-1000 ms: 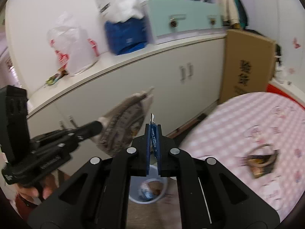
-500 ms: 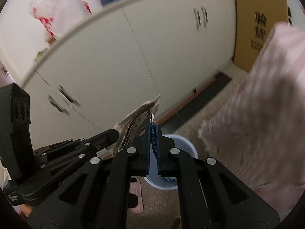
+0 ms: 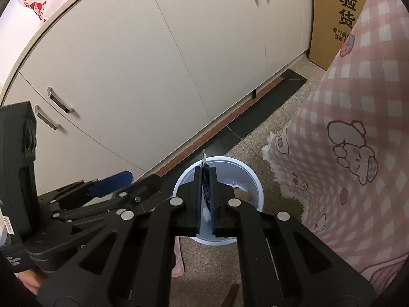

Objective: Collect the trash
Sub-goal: 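Carry both items over the wastebasket and open both grippers to drop them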

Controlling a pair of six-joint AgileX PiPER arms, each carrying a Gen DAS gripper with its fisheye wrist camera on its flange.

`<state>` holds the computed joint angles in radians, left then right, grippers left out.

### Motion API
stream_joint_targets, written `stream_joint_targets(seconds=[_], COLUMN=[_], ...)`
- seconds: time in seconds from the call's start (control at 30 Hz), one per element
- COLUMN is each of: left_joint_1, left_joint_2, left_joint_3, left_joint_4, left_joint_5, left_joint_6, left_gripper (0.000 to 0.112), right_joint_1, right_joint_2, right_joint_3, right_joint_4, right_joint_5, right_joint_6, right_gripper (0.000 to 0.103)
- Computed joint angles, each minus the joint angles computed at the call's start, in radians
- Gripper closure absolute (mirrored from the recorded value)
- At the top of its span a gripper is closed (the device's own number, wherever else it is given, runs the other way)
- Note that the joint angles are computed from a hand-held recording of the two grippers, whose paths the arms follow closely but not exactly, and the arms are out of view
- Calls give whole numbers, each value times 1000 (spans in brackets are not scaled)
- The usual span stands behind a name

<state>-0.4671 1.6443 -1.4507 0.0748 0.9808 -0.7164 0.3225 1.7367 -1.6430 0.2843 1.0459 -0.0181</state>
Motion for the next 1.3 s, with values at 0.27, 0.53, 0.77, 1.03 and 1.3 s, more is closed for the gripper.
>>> stream_joint_targets(seconds=[0.27,0.53,0.77,1.03,1.3], left_joint_1=[-18,-13,-5,-34,-77], left_joint_2=[13,-21,-37,-69,-99], left_joint_3=[-35,-3,8,4,-33], left_joint_4=[58,110,142,217,291], left_joint_5=[54,84,100,146,207], left_joint_6=[-26,-63,-94,-147,-179], left_gripper=[48,40,38,36,36], right_joint_1=[12,29,50,53,44], right_joint_2=[-2,-3,4,1,-33], right_joint_3=[27,19,-15,-37,-29], right_joint_4=[-1,5,13,14,6], right_joint_5=[-21,-32,-39,-37,-17], right_joint_6=[2,5,6,18,16], right_gripper=[97,97,97,97,96])
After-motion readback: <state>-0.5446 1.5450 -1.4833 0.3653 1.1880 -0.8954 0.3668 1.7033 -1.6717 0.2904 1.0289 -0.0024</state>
